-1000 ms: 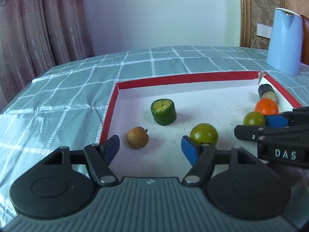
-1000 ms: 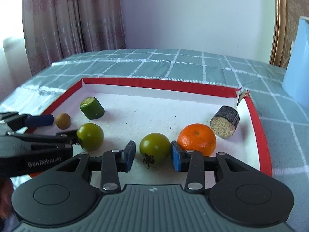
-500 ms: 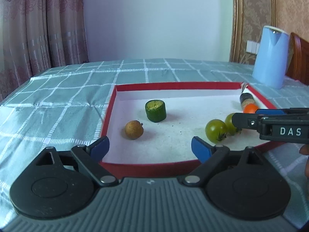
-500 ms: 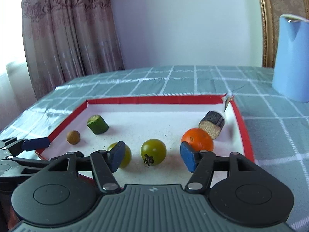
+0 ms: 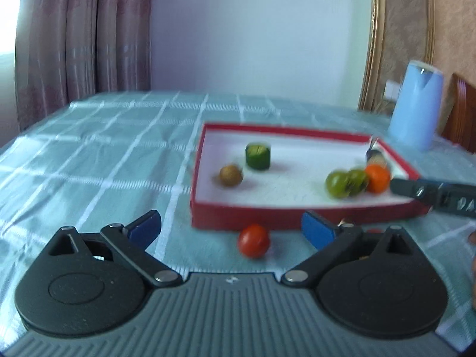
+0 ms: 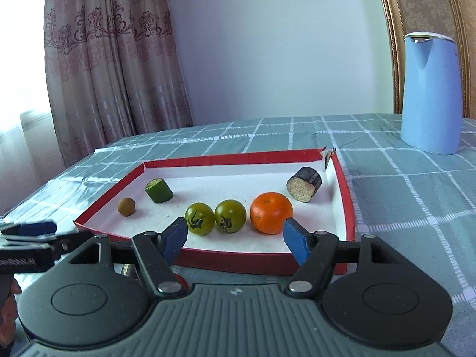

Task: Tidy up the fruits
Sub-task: 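Withdraw both open grippers back toward the fruits beside the tray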

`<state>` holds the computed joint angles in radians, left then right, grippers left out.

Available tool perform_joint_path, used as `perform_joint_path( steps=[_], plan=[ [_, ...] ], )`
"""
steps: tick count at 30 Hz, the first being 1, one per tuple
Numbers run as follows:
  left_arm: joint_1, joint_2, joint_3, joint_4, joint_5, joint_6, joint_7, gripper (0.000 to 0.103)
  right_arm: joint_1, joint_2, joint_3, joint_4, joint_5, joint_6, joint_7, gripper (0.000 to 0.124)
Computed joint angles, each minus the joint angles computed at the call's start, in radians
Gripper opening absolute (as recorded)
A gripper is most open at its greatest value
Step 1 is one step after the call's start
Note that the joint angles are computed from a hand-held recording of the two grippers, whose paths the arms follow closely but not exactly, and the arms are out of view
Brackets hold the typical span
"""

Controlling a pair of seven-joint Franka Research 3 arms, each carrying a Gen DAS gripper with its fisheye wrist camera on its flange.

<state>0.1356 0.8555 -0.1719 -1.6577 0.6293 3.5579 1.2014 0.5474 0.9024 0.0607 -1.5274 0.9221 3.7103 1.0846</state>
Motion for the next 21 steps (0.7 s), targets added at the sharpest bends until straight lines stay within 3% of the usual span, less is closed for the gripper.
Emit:
perform_joint_path(
  steps=[3, 6, 10, 14, 19, 21],
  plan=[
    [-0.005, -0.005, 0.003, -0.001, 0.0, -0.035, 0.005, 0.1, -0.002, 0.0, 0.002, -0.002, -0.001, 0.0, 0.001, 0.071],
    [-0.075, -0.015, 0.067, -0.006, -0.057, -0.052, 0.046, 0.1, 0.005, -0.001, -0.005, 0.0, 0.007, -0.018, -0.01, 0.071],
    [-0.127, -0.016, 0.101, 0.009, -0.106, -0.108, 0.101, 0.095, 0.022, 0.002, -0.019, 0.006, 0.02, -0.023, -0.036, 0.071],
    [-0.028, 0.005, -0.026, 0.034, -0.076, -0.171, 0.147, 0.074, 0.029, -0.004, -0.016, -0.008, 0.026, -0.016, -0.049, 0.071],
    [0.065, 0.026, -0.133, 0.032, -0.047, -0.175, 0.189, 0.058, 0.055, -0.005, -0.025, -0.016, 0.065, 0.006, -0.11, 0.071],
    [0.083, 0.029, -0.151, 0.031, -0.051, -0.175, 0.194, 0.047, 0.054, -0.008, -0.017, -0.018, 0.083, 0.01, -0.139, 0.071]
  ],
)
